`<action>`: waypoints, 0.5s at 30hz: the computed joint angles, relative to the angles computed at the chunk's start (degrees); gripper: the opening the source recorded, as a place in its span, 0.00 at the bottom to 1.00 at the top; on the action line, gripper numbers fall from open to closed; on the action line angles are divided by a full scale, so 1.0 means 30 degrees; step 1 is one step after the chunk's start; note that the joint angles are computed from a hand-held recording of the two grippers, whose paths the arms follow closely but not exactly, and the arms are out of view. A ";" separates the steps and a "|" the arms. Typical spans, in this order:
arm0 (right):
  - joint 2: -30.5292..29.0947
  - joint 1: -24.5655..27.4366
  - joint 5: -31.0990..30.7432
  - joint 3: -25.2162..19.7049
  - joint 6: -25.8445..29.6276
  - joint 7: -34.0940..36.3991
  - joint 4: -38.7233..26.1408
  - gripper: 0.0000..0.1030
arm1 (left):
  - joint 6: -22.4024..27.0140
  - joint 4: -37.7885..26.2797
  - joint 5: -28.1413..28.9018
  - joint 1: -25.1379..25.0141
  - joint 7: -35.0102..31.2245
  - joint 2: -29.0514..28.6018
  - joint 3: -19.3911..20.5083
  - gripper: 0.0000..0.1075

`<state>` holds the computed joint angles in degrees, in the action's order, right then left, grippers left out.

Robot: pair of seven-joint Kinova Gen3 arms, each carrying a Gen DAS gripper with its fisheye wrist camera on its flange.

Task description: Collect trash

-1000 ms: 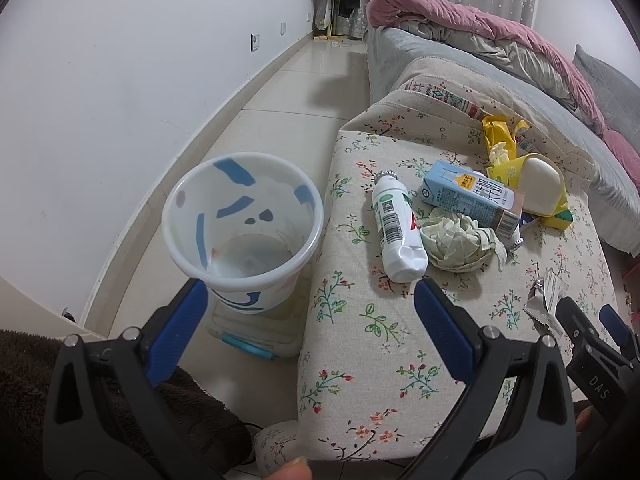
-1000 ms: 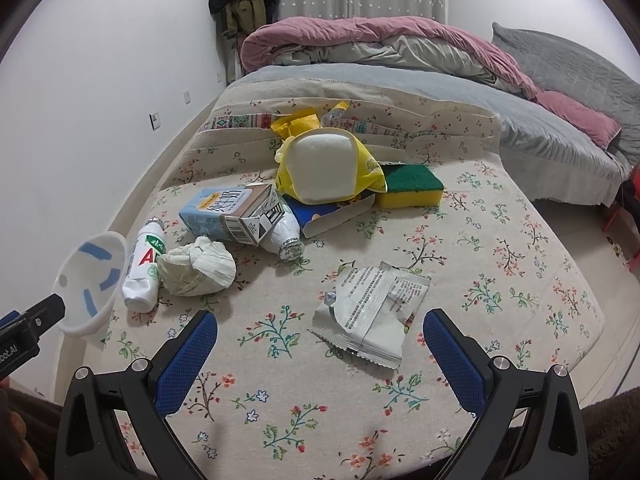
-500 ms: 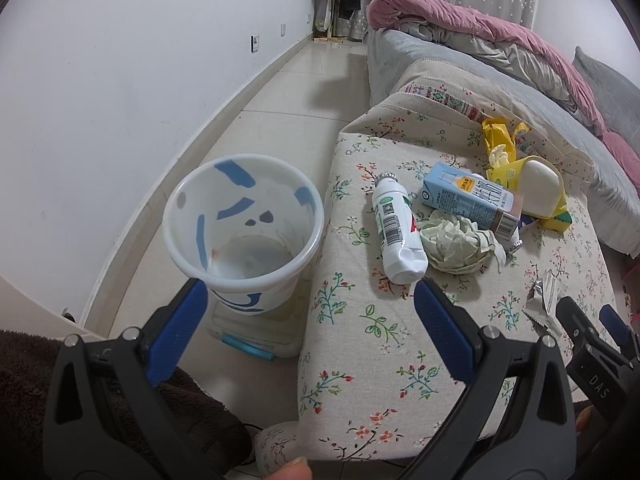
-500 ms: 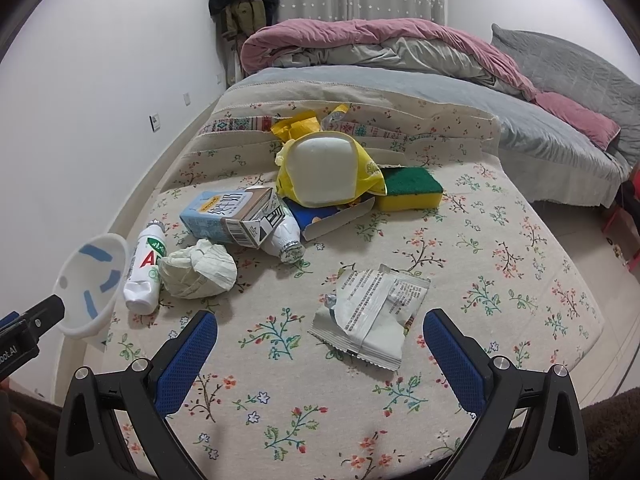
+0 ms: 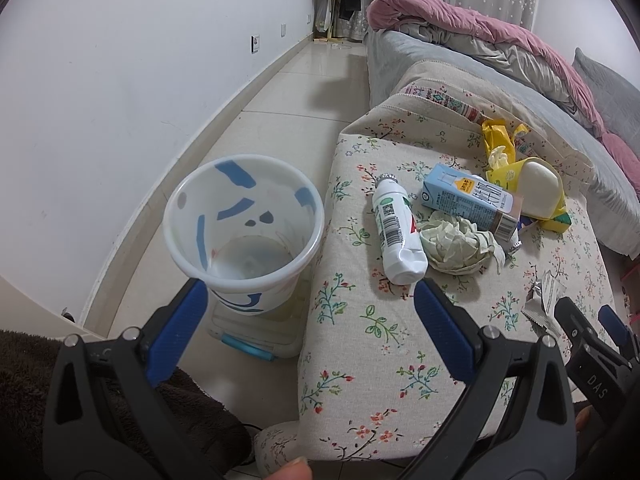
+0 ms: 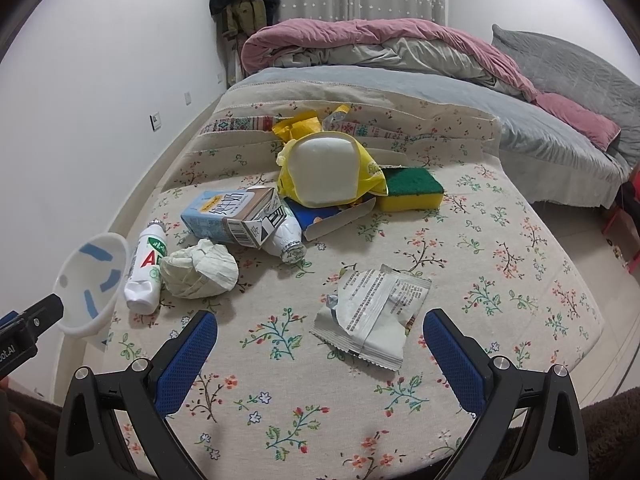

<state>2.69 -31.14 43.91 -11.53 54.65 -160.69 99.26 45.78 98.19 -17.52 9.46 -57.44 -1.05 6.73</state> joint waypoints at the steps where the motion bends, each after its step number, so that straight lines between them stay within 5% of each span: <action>1: 0.0006 -0.0001 -0.0003 -0.0003 0.0000 -0.0010 -0.0006 1.00 | 0.0007 0.0004 -0.0006 0.0003 0.0010 -0.0007 0.0006 0.95; 15: -0.0271 0.0343 -0.0315 -0.0020 -0.0034 0.0327 -0.0003 1.00 | 0.0135 -0.0142 -0.0389 0.0220 0.0135 0.0023 0.0180 0.95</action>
